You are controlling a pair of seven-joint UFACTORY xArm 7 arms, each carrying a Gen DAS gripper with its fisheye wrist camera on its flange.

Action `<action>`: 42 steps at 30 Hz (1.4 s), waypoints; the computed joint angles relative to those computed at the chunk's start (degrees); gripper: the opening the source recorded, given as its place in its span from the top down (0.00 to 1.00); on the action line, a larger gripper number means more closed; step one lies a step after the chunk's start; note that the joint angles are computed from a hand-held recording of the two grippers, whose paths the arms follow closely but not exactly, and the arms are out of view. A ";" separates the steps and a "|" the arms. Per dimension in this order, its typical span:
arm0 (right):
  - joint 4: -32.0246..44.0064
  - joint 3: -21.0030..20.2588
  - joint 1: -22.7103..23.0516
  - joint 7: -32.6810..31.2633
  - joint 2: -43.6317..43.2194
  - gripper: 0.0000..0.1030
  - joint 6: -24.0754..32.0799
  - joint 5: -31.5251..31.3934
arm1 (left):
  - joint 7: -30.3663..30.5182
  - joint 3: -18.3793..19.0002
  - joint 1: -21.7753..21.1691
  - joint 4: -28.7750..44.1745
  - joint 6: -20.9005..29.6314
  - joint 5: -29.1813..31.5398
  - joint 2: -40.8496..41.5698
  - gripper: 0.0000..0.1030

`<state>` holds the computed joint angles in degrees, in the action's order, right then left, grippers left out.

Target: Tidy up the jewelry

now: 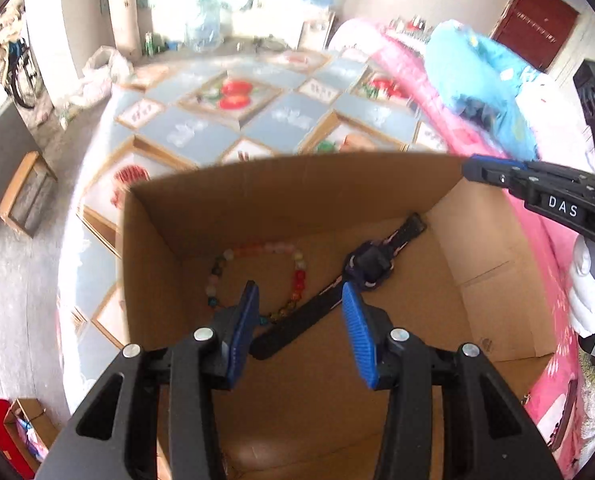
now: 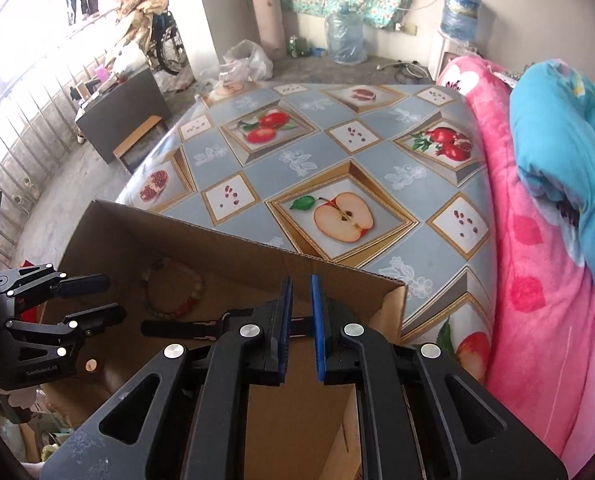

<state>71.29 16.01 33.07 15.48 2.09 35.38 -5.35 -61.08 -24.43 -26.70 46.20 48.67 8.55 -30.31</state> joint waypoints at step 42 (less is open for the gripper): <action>-48.09 6.04 9.00 26.56 -32.81 0.78 -17.33 9.17 | -32.31 -40.04 5.51 0.11 7.54 14.30 3.74 0.46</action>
